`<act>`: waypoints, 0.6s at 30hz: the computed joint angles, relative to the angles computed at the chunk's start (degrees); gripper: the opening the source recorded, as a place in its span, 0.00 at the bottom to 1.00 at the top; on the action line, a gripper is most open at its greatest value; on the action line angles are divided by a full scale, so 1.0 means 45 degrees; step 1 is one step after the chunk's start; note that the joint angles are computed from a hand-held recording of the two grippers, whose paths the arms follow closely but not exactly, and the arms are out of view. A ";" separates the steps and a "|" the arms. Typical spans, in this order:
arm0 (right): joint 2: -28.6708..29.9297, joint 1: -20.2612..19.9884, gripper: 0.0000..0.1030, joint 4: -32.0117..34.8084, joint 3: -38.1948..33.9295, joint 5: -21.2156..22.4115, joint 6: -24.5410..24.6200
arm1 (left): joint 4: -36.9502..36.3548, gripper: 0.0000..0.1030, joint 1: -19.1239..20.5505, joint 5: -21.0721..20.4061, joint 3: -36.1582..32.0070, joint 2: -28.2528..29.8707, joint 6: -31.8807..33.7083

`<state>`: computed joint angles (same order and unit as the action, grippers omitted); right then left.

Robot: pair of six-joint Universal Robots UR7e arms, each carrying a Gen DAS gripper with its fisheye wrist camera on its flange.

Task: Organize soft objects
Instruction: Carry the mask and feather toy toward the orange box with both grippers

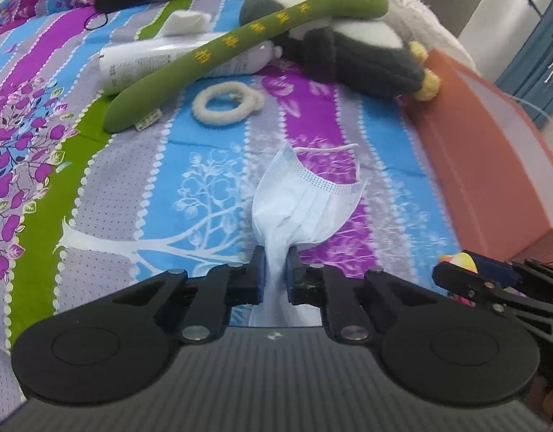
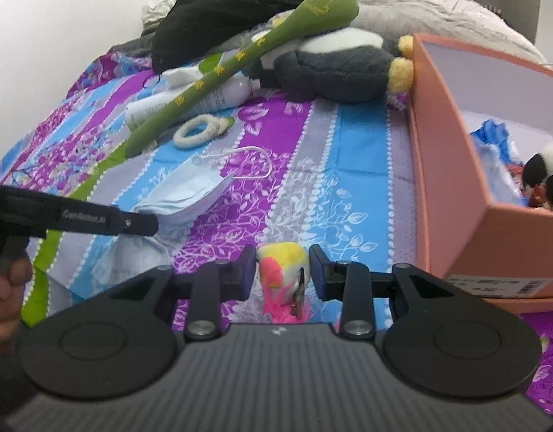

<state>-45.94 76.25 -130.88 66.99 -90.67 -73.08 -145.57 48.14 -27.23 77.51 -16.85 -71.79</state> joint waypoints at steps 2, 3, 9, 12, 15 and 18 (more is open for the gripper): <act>-0.0139 0.0029 0.34 0.0107 0.0017 0.0106 0.0163 | -0.0372 0.13 -0.0158 -0.0062 0.0053 -0.0037 0.0206; -0.0213 0.0054 0.34 0.0144 0.0034 0.0141 0.0227 | -0.0478 0.13 -0.0229 -0.0097 0.0056 -0.0062 0.0281; -0.0620 0.0250 0.34 0.0302 0.0105 0.0539 0.0453 | -0.1290 0.13 -0.0585 0.0015 -0.0165 -0.0137 0.1098; -0.0655 0.0393 0.34 0.0461 -0.0142 0.0782 0.0748 | -0.1894 0.13 -0.0705 0.0087 -0.0476 -0.0103 0.1884; -0.0684 0.0541 0.34 0.0487 -0.0421 0.1176 0.0881 | -0.2293 0.13 -0.0831 0.0294 -0.0974 -0.0010 0.2773; -0.0672 0.0685 0.34 0.0643 -0.0848 0.1674 0.1066 | -0.3011 0.13 -0.0901 0.0354 -0.1540 0.0113 0.3984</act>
